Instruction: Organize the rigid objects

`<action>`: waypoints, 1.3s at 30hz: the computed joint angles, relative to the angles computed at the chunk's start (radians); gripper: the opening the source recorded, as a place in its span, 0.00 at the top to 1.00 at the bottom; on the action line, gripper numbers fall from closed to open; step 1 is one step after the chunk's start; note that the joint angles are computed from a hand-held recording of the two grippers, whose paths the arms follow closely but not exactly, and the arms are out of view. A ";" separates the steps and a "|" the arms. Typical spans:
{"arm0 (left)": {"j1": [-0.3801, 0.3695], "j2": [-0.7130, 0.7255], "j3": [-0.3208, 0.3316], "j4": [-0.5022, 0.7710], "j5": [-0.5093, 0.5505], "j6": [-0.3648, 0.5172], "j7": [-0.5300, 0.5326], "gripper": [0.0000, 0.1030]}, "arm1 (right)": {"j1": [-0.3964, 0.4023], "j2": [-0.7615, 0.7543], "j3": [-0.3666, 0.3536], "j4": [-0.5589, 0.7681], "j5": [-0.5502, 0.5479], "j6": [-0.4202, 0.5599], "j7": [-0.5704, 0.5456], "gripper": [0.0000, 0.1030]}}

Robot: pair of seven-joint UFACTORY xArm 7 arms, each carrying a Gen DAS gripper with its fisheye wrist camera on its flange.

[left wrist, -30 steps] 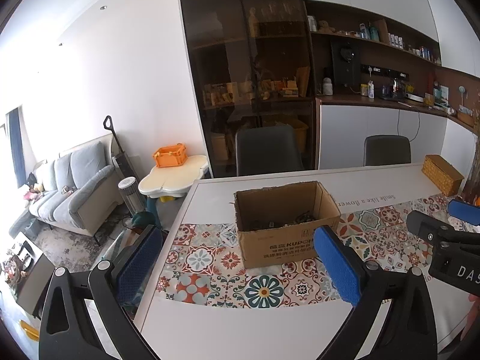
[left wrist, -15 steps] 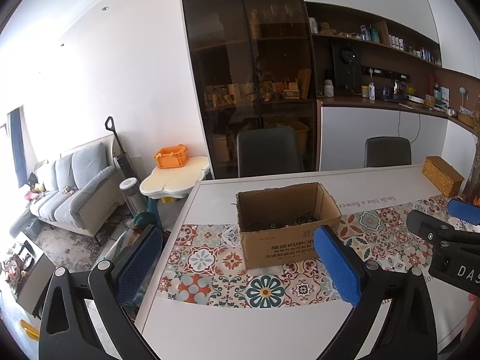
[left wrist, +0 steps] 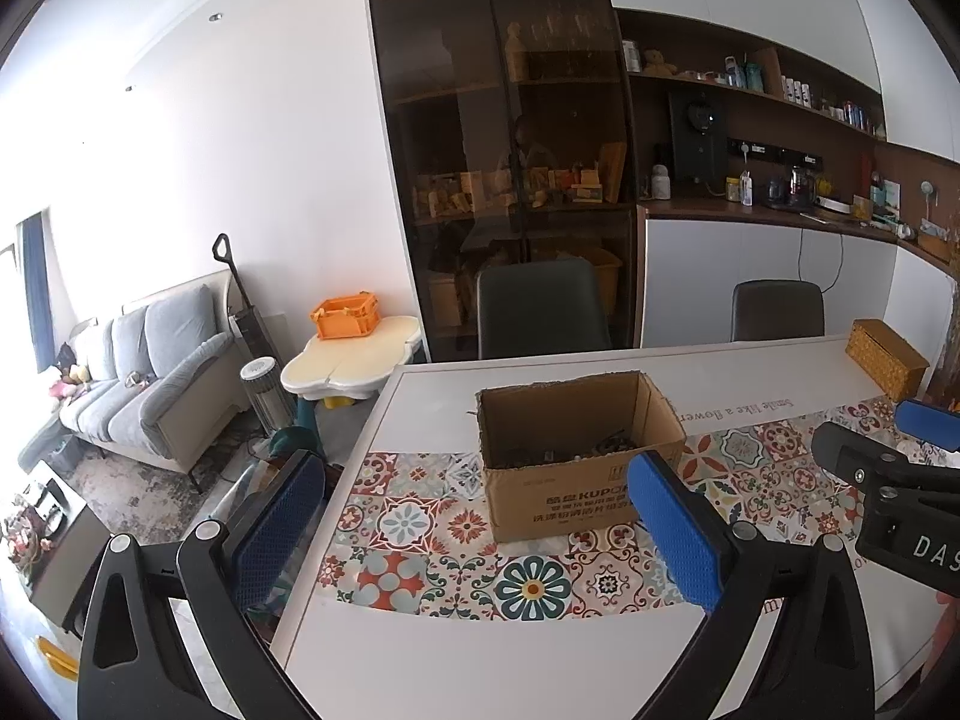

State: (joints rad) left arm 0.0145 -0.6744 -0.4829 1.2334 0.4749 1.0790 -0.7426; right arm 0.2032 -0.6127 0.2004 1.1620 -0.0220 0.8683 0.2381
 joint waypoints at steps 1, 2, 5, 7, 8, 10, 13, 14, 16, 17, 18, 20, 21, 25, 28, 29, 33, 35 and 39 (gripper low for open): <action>-0.001 0.000 0.000 0.000 0.001 0.001 0.001 0.00 | 0.000 -0.001 0.000 -0.001 -0.001 0.000 0.001 0.18; -0.001 0.001 0.000 0.002 0.001 0.002 0.002 0.00 | -0.001 0.000 0.001 0.000 -0.001 0.000 0.003 0.18; 0.000 0.004 0.000 0.006 0.003 0.000 0.003 0.00 | 0.000 0.000 0.001 0.000 -0.002 0.000 0.003 0.18; 0.000 0.003 0.001 0.006 0.005 -0.001 0.003 0.00 | 0.001 -0.001 -0.001 -0.001 -0.002 -0.001 0.001 0.18; 0.001 0.005 0.000 0.007 0.005 -0.001 0.001 0.00 | 0.000 0.000 0.000 0.000 -0.001 -0.001 0.003 0.18; 0.001 0.007 0.001 0.009 0.006 -0.001 0.003 0.00 | 0.001 -0.001 -0.001 -0.001 -0.002 -0.001 0.001 0.18; 0.000 0.006 0.002 0.009 0.007 -0.001 0.002 0.00 | 0.003 0.003 -0.005 0.004 0.000 0.000 -0.006 0.18; 0.001 0.006 0.001 0.009 0.007 -0.001 0.001 0.00 | 0.002 0.006 -0.004 0.008 0.000 0.002 -0.006 0.18; 0.000 0.006 0.001 0.009 0.007 -0.001 0.002 0.00 | 0.001 0.008 -0.006 0.012 0.000 0.003 -0.008 0.18; 0.001 0.006 0.001 0.009 0.007 0.000 0.001 0.00 | 0.000 0.012 -0.003 0.016 -0.001 0.004 -0.007 0.18; 0.000 0.005 0.001 0.008 0.008 -0.001 0.001 0.00 | 0.001 0.012 -0.004 0.016 0.000 0.004 -0.008 0.18; 0.000 0.006 0.002 0.008 0.008 -0.001 0.002 0.00 | 0.000 0.015 -0.003 0.019 -0.001 0.002 -0.007 0.18; 0.000 0.005 0.002 0.008 0.008 -0.001 0.003 0.00 | -0.001 0.017 -0.003 0.021 -0.002 0.002 -0.008 0.18; 0.001 0.006 0.001 0.009 0.008 0.000 0.001 0.00 | 0.000 0.018 -0.004 0.021 -0.001 0.001 -0.009 0.18; 0.001 0.007 0.003 0.013 0.009 -0.001 0.004 0.00 | 0.001 0.018 -0.005 0.021 -0.001 0.000 -0.010 0.18; 0.001 0.006 0.003 0.012 0.008 -0.001 0.003 0.00 | 0.001 0.021 -0.005 0.022 -0.001 -0.001 -0.011 0.18; 0.002 0.007 0.004 0.014 0.009 -0.002 0.006 0.00 | 0.001 0.022 -0.007 0.023 0.000 -0.001 -0.013 0.18; 0.002 0.007 0.004 0.014 0.008 -0.001 0.005 0.00 | 0.000 0.020 -0.005 0.022 -0.002 -0.002 -0.010 0.18; 0.002 0.006 0.004 0.013 0.007 -0.002 0.007 0.00 | 0.000 0.021 -0.005 0.023 -0.002 -0.001 -0.011 0.18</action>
